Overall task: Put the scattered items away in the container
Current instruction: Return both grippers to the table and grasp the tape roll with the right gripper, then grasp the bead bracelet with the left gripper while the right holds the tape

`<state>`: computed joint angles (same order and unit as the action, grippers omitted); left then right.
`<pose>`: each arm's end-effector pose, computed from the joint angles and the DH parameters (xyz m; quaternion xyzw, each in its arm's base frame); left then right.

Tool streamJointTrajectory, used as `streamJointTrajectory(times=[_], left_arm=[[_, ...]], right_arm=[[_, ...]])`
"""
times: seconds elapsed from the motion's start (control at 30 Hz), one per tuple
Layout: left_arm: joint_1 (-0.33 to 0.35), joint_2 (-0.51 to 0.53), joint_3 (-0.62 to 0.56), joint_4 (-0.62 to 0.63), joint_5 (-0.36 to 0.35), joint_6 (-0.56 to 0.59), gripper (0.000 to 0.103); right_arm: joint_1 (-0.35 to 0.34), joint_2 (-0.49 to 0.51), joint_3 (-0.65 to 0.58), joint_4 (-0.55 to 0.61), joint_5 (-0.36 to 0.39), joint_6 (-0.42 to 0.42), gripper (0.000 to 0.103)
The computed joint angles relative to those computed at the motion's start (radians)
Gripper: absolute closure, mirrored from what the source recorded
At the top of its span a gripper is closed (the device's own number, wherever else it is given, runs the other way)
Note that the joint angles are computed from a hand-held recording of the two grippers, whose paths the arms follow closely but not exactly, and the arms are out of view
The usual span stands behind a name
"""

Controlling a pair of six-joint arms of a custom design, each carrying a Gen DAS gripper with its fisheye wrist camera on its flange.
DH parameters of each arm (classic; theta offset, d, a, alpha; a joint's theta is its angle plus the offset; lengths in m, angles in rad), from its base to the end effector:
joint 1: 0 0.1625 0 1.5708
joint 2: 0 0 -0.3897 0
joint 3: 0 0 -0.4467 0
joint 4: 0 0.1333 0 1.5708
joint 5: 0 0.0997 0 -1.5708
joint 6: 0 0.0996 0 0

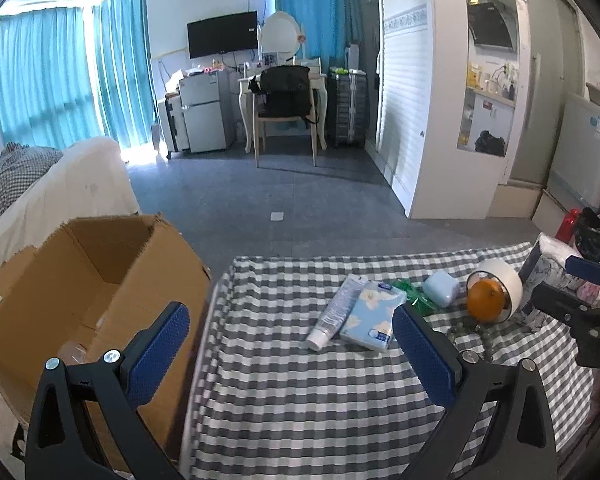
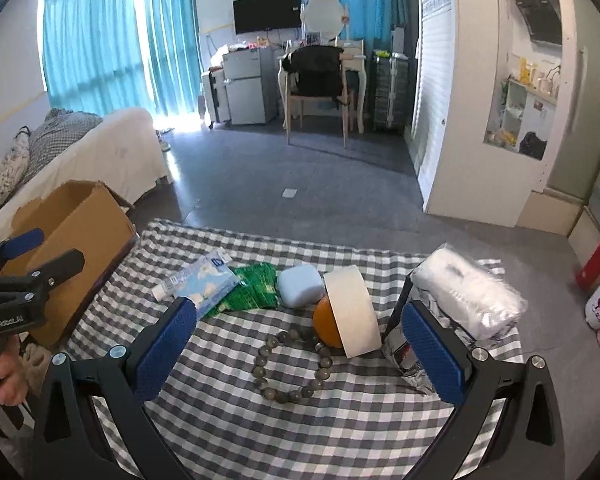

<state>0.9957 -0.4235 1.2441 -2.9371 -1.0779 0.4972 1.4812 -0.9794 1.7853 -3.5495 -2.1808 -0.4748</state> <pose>-0.2786 -0.7615 -0.0274 0.4206 0.8364 -0.2703 0.2246 0.0186 -0.6447 0.2240 -0.0110 -0.8116 0.4373 0.3872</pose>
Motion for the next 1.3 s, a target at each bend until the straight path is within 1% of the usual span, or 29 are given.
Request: streamJointTrajectory(times=[0.07,0.27,0.5,0.53,0.6,0.63,0.67,0.7,0.73,0.77,0.83,0.9,0.97,1.13,1.23,1.3], left_arm=[[-0.002,0.014,-0.008,0.007,0.011,0.000,0.000],[-0.006,0.052,-0.038,0.014,0.051,0.011,0.000],[-0.002,0.092,-0.082,0.043,0.083,0.007,0.000],[-0.001,0.095,-0.087,0.047,0.085,0.006,0.000],[0.001,0.101,-0.097,0.057,0.088,0.007,0.000],[0.002,0.104,-0.101,0.060,0.089,0.008,0.000],[0.004,0.106,-0.105,0.061,0.090,0.009,0.000],[0.005,0.109,-0.109,0.064,0.091,0.009,0.000],[0.007,0.110,-0.113,0.068,0.090,0.008,0.000],[0.007,0.112,-0.116,0.071,0.091,0.007,0.000],[0.008,0.113,-0.116,0.071,0.091,0.005,0.000],[0.008,0.113,-0.117,0.074,0.088,0.004,0.000],[0.008,0.112,-0.117,0.074,0.086,0.005,0.000],[0.009,0.104,-0.107,0.069,0.082,0.008,0.000],[0.008,0.099,-0.100,0.063,0.074,0.007,0.000],[0.004,0.095,-0.092,0.057,0.070,0.007,0.000]], right_arm=[[-0.024,-0.003,0.006,0.015,0.026,-0.001,0.000],[-0.069,0.007,-0.033,0.095,0.071,0.026,0.000],[-0.096,0.035,-0.082,0.151,0.079,0.044,0.000],[-0.100,0.037,-0.091,0.161,0.081,0.046,0.002],[-0.102,0.045,-0.103,0.178,0.067,0.049,0.014],[-0.100,0.052,-0.113,0.188,0.051,0.047,0.036],[-0.096,0.063,-0.126,0.193,0.027,0.040,0.054],[-0.090,0.077,-0.139,0.183,-0.007,0.020,0.057],[-0.087,0.079,-0.142,0.183,-0.015,0.012,0.058],[-0.087,0.073,-0.137,0.184,-0.009,0.015,0.065],[-0.088,0.062,-0.128,0.193,0.000,0.022,0.069],[-0.086,0.061,-0.124,0.190,-0.003,0.021,0.070],[-0.083,0.059,-0.122,0.189,-0.004,0.024,0.074],[-0.070,0.052,-0.111,0.167,-0.004,0.013,0.074],[-0.055,0.038,-0.097,0.130,-0.008,-0.010,0.075],[-0.036,0.012,-0.068,0.096,0.000,-0.025,0.075]])
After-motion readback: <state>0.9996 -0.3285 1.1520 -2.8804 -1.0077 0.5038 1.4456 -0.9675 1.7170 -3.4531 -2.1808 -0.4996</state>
